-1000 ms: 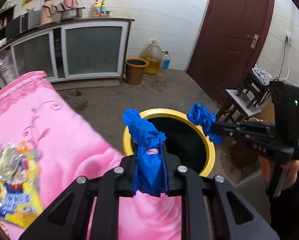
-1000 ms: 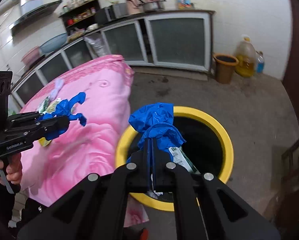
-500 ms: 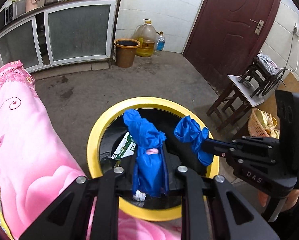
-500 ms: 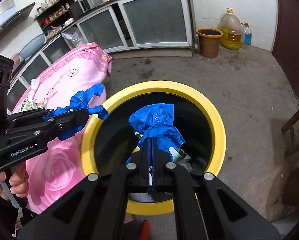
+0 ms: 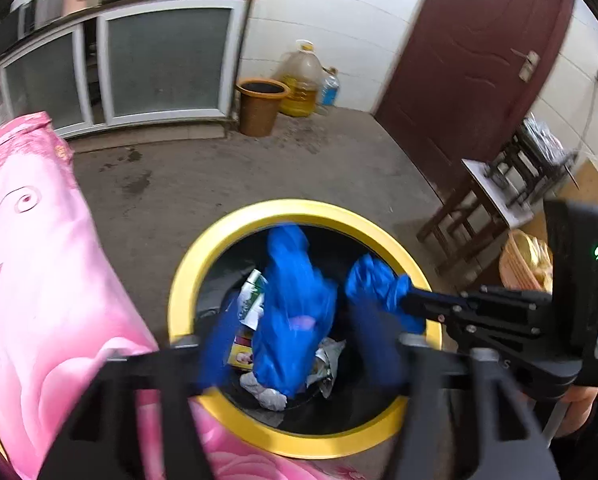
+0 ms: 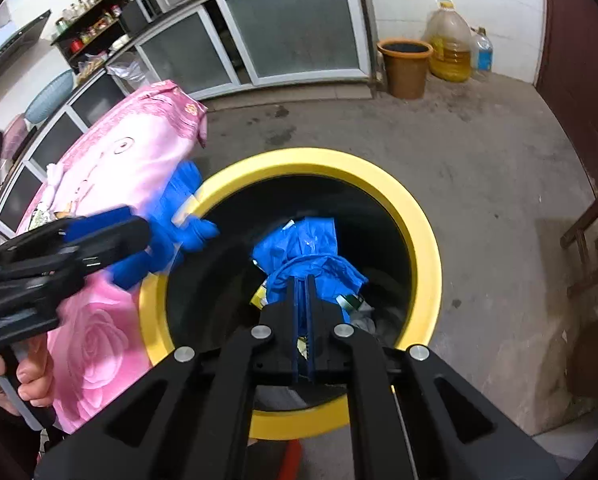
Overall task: Collect trash
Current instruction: 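Carry both blue gloves over the bin and open both tools to drop them, then move both open tools back to the table over the remaining wrappers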
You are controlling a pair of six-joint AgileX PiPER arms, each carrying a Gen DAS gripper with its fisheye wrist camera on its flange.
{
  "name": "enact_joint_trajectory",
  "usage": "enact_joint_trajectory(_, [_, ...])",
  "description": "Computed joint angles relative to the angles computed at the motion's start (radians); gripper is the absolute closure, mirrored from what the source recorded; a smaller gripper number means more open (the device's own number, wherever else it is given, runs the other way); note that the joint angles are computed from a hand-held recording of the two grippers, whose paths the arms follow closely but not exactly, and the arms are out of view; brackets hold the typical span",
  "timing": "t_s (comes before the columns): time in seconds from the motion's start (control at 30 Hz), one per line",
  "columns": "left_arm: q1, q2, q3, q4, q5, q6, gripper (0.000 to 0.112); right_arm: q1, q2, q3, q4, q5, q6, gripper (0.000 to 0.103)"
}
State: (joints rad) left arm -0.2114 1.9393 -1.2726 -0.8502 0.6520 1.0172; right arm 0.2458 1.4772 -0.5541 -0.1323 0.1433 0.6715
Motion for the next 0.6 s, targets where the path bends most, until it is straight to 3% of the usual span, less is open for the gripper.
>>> enact_joint_trajectory(0.1, [0.034,-0.025,0.014,-0.023,0.004,-0.003,0.023,-0.008,-0.017,0.015,-0.019,0.015,0.023,0.097])
enact_joint_trajectory(0.17, [0.077,-0.051,0.016,-0.028,0.02,0.001,0.022,-0.013,-0.038,0.024,-0.031,0.027,0.037,0.082])
enact_joint_trajectory(0.23, [0.117,-0.075,0.013,-0.034,0.045,0.023,0.018,-0.011,-0.077,0.045,-0.087,0.014,0.101,0.039])
enact_joint_trajectory(0.47, [0.4,-0.178,-0.008,-0.04,0.182,0.111,0.017,0.045,-0.074,-0.022,0.017,0.046,0.005,0.039])
enact_joint_trajectory(0.6, [0.59,-0.176,-0.072,-0.003,0.258,0.148,0.017,0.11,-0.04,-0.112,-0.009,0.079,0.046,0.039])
